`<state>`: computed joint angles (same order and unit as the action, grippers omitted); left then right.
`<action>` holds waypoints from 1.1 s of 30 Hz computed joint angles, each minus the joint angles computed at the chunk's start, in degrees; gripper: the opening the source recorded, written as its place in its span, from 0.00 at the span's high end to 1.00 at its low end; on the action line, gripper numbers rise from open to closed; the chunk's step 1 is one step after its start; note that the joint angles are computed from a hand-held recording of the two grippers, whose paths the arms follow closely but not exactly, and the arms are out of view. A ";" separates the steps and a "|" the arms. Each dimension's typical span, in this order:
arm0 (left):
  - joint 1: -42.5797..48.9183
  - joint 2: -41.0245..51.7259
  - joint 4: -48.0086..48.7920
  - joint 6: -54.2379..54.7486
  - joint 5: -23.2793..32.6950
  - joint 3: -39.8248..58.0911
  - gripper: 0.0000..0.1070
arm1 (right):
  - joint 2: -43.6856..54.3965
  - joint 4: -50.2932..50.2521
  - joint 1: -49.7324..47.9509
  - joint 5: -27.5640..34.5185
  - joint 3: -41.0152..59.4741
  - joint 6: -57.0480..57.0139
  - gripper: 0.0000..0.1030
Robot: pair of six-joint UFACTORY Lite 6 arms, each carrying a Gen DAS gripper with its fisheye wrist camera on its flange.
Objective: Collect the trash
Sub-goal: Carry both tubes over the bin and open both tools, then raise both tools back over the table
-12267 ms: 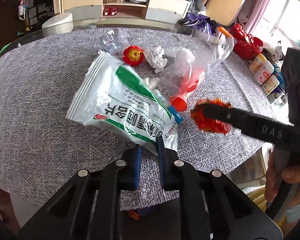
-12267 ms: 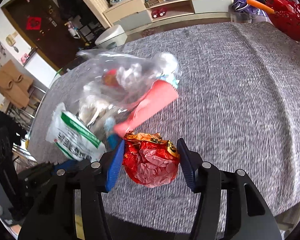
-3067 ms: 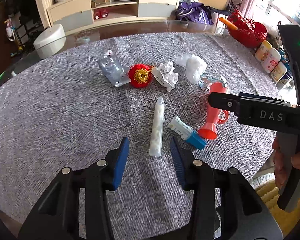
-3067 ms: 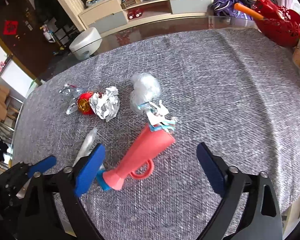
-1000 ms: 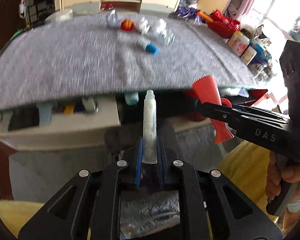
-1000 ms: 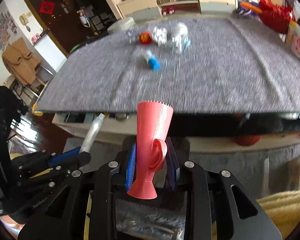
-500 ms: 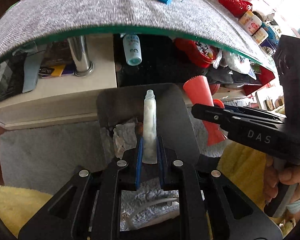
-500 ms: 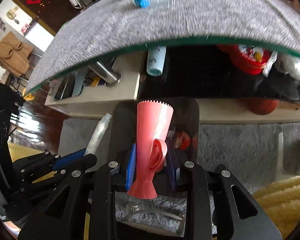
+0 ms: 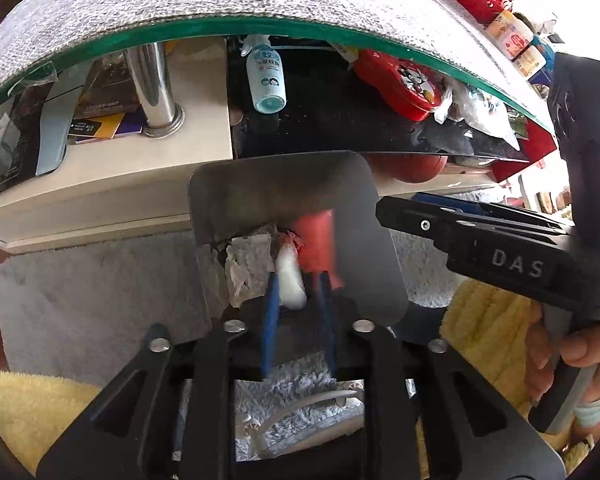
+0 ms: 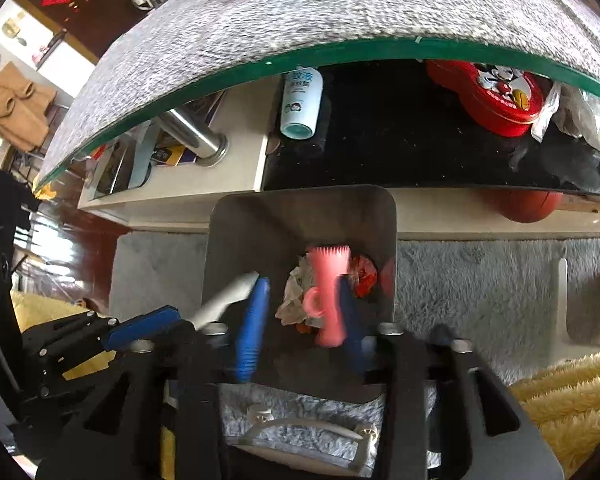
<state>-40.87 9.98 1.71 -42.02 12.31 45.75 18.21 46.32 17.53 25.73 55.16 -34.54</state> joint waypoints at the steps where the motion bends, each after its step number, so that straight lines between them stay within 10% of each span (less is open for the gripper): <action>1: -0.08 -0.19 1.59 -1.77 0.11 -0.05 0.73 | -0.12 0.20 -0.16 -0.09 -0.05 -0.06 0.48; 15: -0.06 -8.87 13.37 -14.04 7.89 1.09 0.22 | -6.41 -2.98 -6.30 4.97 1.74 4.72 0.11; 33: 7.00 -2.67 18.43 -4.20 25.31 31.36 0.13 | 8.54 -24.15 -10.03 16.53 46.68 22.63 0.09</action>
